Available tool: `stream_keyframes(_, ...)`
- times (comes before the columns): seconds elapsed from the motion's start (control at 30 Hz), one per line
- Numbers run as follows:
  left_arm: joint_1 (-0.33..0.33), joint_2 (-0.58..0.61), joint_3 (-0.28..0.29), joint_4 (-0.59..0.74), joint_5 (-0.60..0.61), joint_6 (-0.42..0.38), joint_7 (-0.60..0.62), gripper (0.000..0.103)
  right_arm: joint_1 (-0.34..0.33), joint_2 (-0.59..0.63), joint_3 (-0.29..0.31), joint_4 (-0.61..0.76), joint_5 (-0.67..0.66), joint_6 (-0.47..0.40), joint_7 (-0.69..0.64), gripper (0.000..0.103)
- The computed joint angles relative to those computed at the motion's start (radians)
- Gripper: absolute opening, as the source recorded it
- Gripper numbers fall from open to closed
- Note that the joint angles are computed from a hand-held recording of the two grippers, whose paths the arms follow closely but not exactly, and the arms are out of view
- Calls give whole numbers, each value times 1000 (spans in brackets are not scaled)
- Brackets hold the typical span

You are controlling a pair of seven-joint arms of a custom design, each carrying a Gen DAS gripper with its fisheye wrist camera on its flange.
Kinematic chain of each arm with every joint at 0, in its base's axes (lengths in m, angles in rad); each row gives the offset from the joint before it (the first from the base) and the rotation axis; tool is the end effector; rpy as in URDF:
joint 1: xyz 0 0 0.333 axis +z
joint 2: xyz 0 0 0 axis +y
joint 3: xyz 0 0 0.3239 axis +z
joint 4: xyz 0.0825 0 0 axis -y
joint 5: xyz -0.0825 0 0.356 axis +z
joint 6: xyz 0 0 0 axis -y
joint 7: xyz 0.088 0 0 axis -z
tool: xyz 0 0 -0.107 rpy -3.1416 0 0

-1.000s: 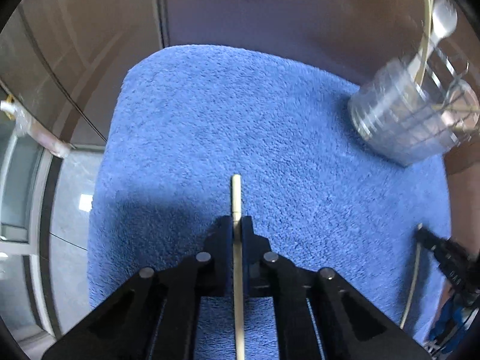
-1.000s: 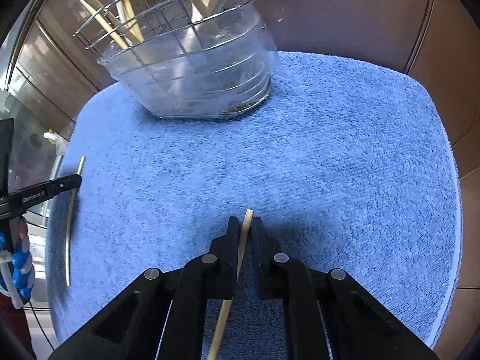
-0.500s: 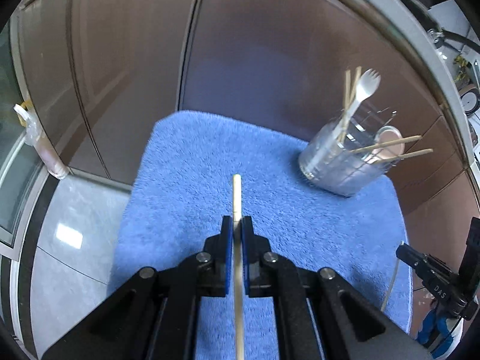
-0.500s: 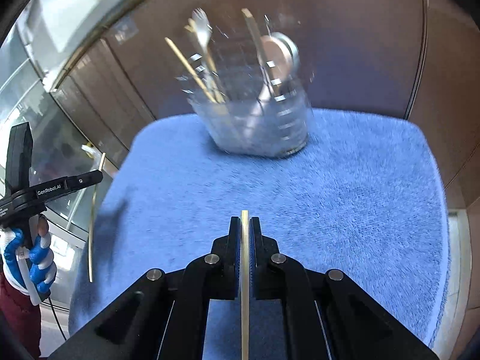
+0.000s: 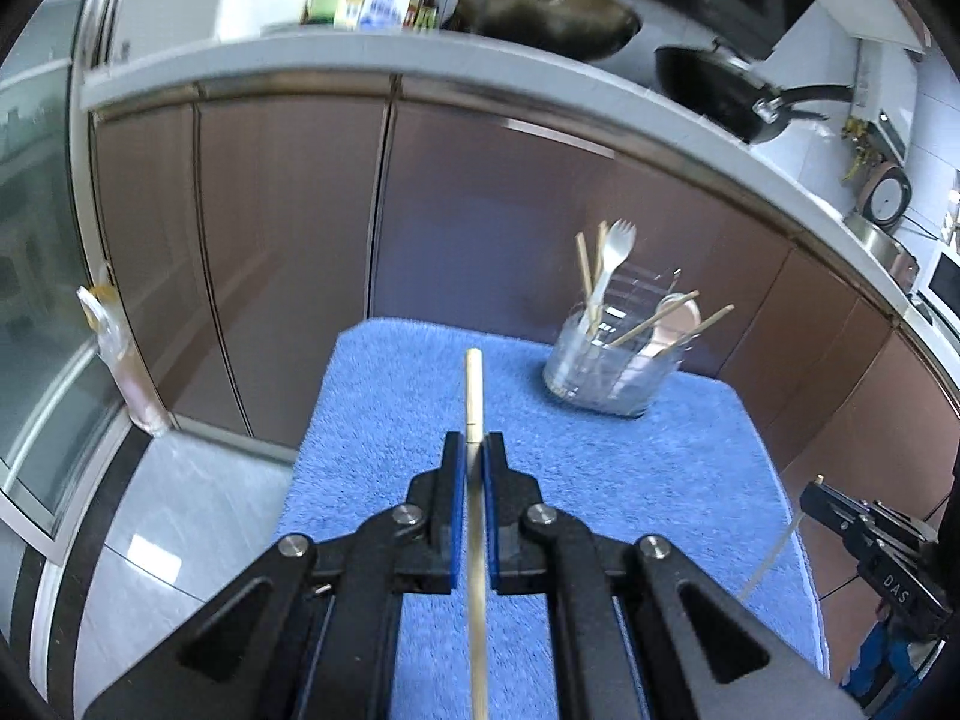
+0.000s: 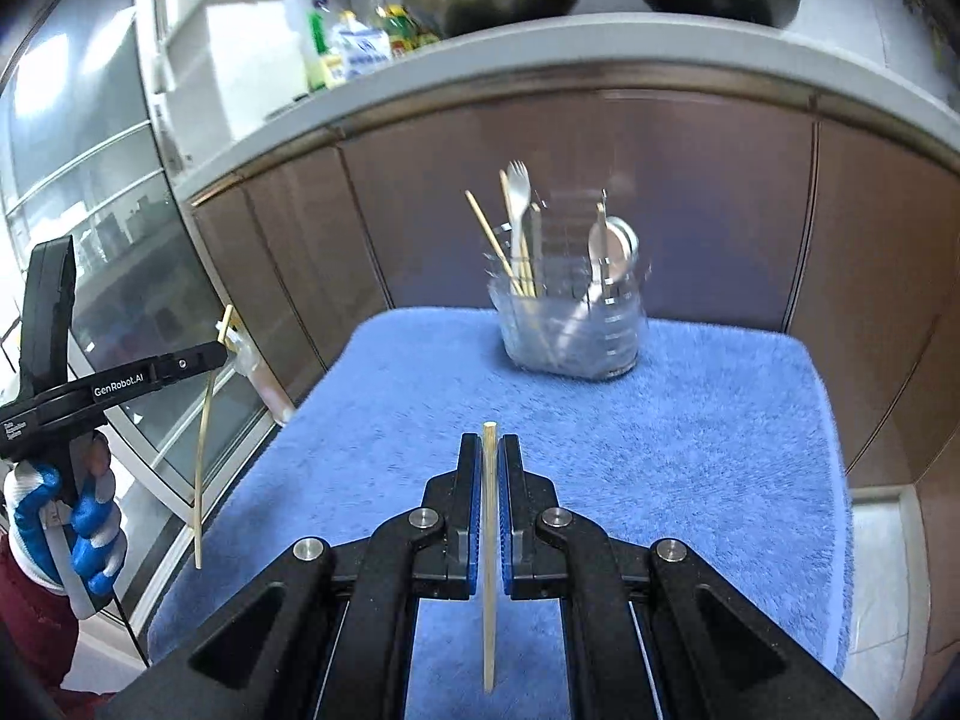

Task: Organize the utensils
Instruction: 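Close the left tool on its chopstick and lift while the right tool lifts its chopstick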

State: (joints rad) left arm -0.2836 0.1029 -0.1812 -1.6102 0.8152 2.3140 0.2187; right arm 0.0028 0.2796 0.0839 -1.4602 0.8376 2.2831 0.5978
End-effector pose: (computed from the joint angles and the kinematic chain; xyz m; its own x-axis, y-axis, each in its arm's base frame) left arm 0.5570 -0.2565 0.6461 0.3934 -0.8967 0.2030 -0.5013 -0.3943 -0.7702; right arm 0.6619 0.0665 0.6055 0.6697 -0.7208 -0.1785 -0.5401 -0.3079 -0.7832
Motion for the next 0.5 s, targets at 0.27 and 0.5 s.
stream_keyframes(0.27, -51, -68, -53, -28, 184, -103, -96, 5, 6, -166, -34, -176, 127, 32, -146, 5)
stream_keyframes(0.5, -66, -100, -89, -39, 257, -158, -123, 5, 38, -240, -78, -238, 187, 36, -207, 5)
